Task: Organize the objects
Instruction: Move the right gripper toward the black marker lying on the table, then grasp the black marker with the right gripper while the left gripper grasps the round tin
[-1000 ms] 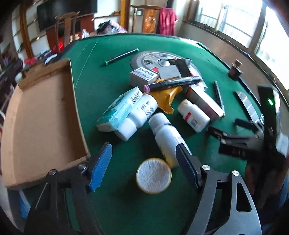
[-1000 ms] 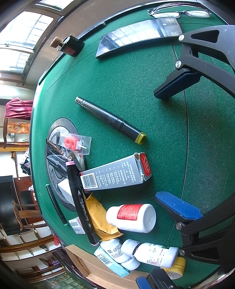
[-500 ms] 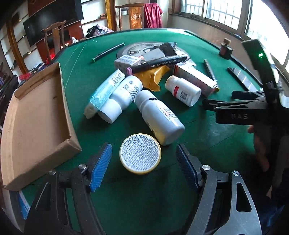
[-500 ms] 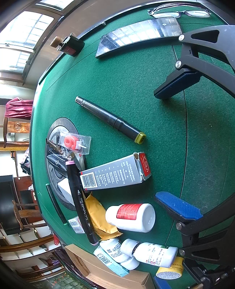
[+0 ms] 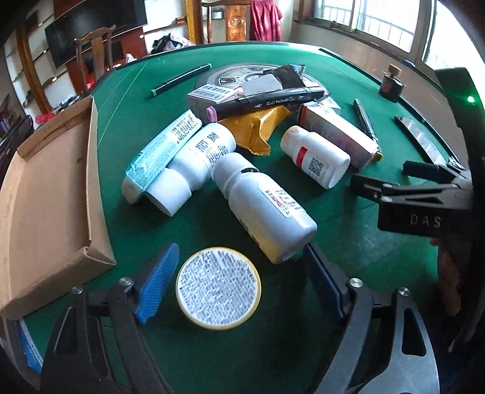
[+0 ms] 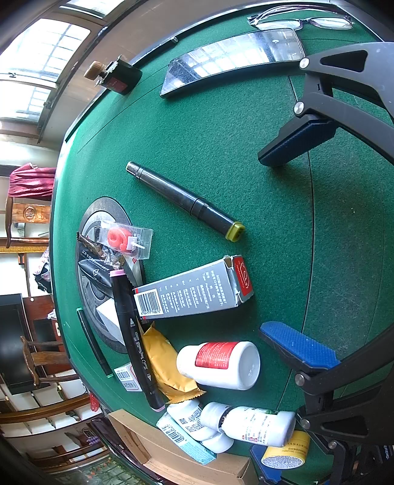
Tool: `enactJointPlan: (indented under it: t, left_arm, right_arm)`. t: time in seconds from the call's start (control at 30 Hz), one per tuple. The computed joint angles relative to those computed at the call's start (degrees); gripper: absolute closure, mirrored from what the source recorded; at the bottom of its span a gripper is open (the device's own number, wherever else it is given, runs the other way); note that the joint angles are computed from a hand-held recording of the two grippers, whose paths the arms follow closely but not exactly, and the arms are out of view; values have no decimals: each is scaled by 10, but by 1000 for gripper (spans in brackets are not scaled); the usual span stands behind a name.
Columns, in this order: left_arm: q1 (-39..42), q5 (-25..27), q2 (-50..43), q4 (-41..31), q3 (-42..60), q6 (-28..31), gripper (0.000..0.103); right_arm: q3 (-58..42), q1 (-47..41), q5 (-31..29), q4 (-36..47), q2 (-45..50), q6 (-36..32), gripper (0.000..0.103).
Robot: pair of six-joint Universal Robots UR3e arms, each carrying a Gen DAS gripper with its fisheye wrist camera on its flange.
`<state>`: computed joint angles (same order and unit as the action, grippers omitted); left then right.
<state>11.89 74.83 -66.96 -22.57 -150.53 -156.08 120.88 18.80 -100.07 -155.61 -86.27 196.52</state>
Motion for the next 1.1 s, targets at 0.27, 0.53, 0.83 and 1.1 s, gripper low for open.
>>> enactJointPlan:
  t: [0.27,0.53,0.83,1.1]
  left_arm:
    - [-21,17,-37,-6,28,-14,7]
    - [-14,20,-23,-15,23,-16,7]
    - [19,-3,40,-31,-11,6,24]
    - [25,-11,60,-25,-25,7,38]
  right_arm:
    - [0,1,-1,0,0,0,1]
    - [0,1,-1,-2,1,1,1]
    - [85,-68,74,-14,-159,-96,29]
    - [-39,-241,271,188,-123,-90,74]
